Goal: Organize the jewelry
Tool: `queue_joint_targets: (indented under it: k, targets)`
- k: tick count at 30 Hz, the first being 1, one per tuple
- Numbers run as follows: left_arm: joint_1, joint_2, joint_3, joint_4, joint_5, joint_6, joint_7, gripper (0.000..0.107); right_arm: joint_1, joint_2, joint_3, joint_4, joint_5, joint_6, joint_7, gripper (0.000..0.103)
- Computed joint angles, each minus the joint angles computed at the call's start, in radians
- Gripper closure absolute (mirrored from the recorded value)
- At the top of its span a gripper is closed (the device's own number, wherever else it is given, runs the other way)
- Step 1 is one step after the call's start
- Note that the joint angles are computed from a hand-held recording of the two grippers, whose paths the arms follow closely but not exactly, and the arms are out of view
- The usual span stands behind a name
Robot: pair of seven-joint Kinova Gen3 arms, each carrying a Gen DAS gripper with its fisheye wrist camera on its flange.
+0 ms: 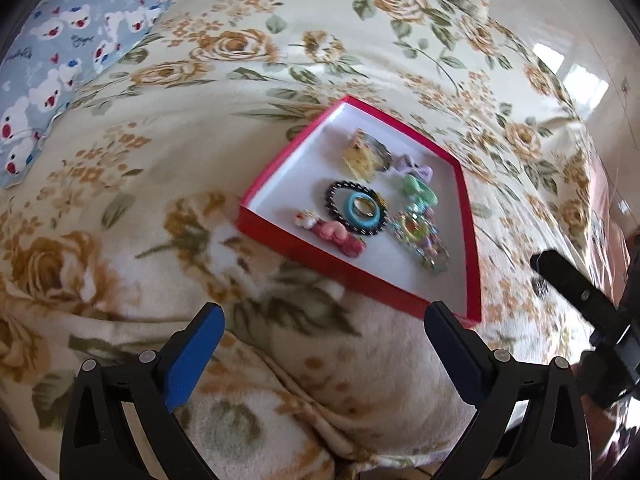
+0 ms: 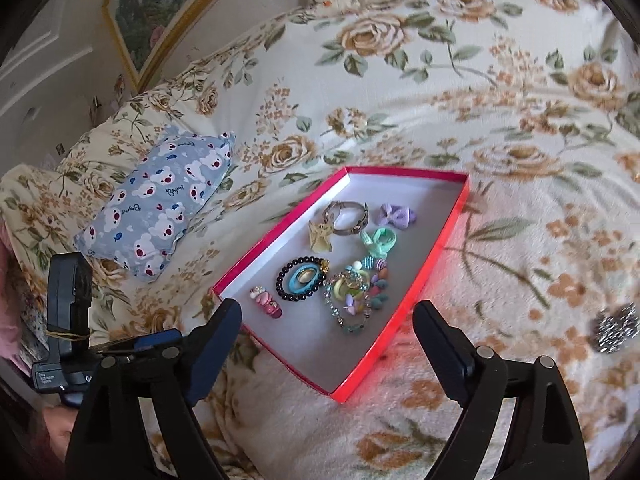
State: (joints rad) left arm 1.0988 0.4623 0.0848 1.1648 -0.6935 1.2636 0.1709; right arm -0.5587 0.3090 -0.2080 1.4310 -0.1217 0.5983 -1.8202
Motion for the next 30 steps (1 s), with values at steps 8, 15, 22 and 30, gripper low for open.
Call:
queue_joint_targets:
  k: [8,15,22,30]
  targets:
    - [0.010,0.018,0.016,-0.073,-0.046,0.076,-0.073,0.006,-0.038,0.019,0.028,-0.095,0.085,0.121,-0.010,0.003]
    - [0.116,0.160,-0.088,-0.395,-0.137,0.356,-0.316,0.006,-0.063,0.033,0.044,-0.213,0.148,0.205,0.019,0.002]
    - [0.181,0.299,-0.200,-0.594,-0.138,0.482,-0.418,0.005,-0.217,-0.001,0.137,-0.164,0.405,0.134,-0.116,0.000]
    - [0.171,0.261,-0.192,-0.442,-0.099,0.392,-0.272,0.005,-0.190,0.025,0.095,-0.059,0.441,0.075,-0.215,0.000]
